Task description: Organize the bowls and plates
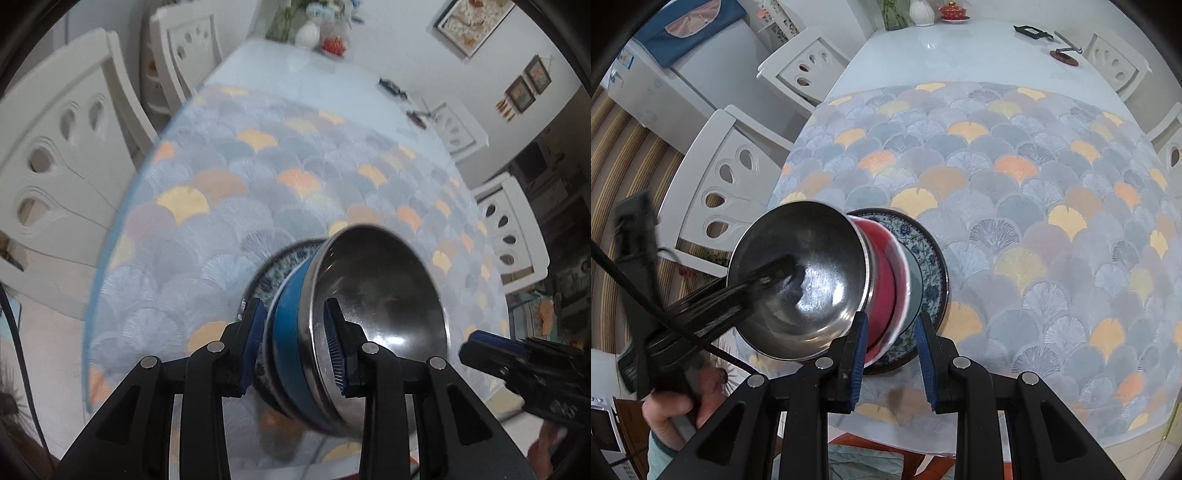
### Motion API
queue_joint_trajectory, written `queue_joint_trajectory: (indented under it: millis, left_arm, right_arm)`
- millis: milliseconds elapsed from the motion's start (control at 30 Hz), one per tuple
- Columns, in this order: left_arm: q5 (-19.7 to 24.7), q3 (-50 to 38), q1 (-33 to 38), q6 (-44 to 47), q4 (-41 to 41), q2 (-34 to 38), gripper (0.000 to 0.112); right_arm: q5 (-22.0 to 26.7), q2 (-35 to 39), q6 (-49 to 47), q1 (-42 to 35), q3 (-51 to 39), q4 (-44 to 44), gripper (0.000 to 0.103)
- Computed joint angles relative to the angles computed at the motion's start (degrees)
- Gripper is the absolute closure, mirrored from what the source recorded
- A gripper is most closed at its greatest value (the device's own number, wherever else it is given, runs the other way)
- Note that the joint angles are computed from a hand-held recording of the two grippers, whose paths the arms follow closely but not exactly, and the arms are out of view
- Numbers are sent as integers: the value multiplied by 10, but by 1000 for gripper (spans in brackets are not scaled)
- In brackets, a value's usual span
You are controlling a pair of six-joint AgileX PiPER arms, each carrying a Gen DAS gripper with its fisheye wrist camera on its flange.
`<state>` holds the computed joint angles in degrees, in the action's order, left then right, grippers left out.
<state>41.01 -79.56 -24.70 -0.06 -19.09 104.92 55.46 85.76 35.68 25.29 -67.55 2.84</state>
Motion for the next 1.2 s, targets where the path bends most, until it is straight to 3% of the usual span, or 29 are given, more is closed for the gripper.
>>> queue_joint_trajectory:
  millis: [167,300,533,700,833,1000,1200]
  left_arm:
    - [-26,5,-7,-18,-1,-28,83]
    - [-19,-27,-36,-73,69,-7,82]
    - [-33,-17,-40,-66,52,8,82]
    - [-30,-11,-42,-30,16,14,82]
    - [-35,11,-7,38,-77,-13,82]
    - [-36,24,22,56,-101,-40,82]
    - [-41,32,25,60,-119,-38,82]
  right_arm:
    - [-10,-3,0,-8,6,5,77]
    - [-14,-1,-10,-8,6,14,77]
    - [-17,-2,-14,-2,9,14,77]
    - [-18,5,-25,-5,9,23,77]
    - [-25,-5,-34,-11,15,21,77]
    - [-52,-32,-71,-38,53,58,77]
    - [-71,-64,-10,-53,80,15,77]
